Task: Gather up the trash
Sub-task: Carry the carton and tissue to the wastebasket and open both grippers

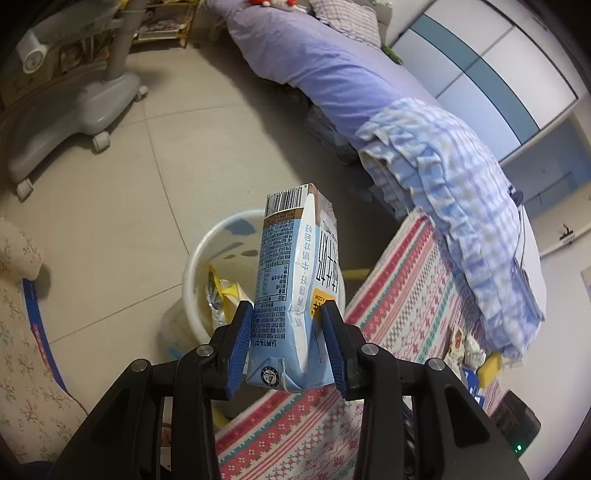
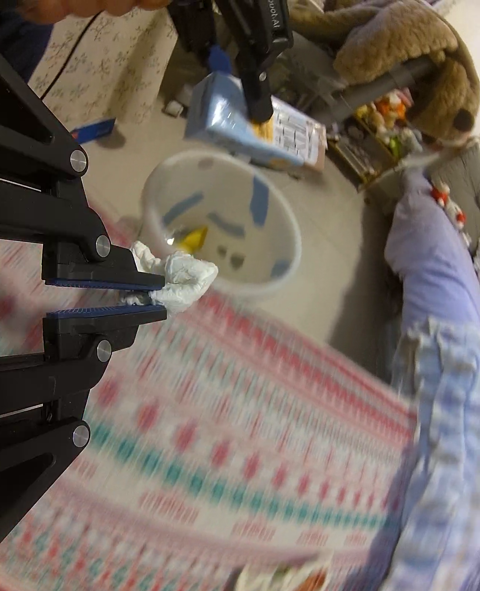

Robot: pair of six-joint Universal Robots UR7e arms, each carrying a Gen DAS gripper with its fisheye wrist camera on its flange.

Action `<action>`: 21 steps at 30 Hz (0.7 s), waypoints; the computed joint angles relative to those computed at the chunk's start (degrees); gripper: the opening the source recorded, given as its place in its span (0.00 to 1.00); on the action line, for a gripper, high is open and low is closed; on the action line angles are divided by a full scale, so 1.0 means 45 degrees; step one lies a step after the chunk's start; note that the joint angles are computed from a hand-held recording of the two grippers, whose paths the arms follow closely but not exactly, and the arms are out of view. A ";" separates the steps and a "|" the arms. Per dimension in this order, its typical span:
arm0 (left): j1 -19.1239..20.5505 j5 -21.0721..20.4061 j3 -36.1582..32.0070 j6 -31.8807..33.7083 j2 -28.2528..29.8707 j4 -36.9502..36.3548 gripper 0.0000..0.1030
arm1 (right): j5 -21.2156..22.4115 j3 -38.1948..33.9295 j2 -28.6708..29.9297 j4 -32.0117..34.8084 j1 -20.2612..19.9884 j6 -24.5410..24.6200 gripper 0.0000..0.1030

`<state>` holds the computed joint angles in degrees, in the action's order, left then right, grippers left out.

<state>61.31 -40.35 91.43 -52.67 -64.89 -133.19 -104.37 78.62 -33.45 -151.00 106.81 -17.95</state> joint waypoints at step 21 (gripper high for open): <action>0.0789 -0.1165 -0.0274 -0.0565 0.0213 -0.0077 0.39 | -0.0575 -0.2731 0.2224 0.0951 0.0460 0.0398 0.45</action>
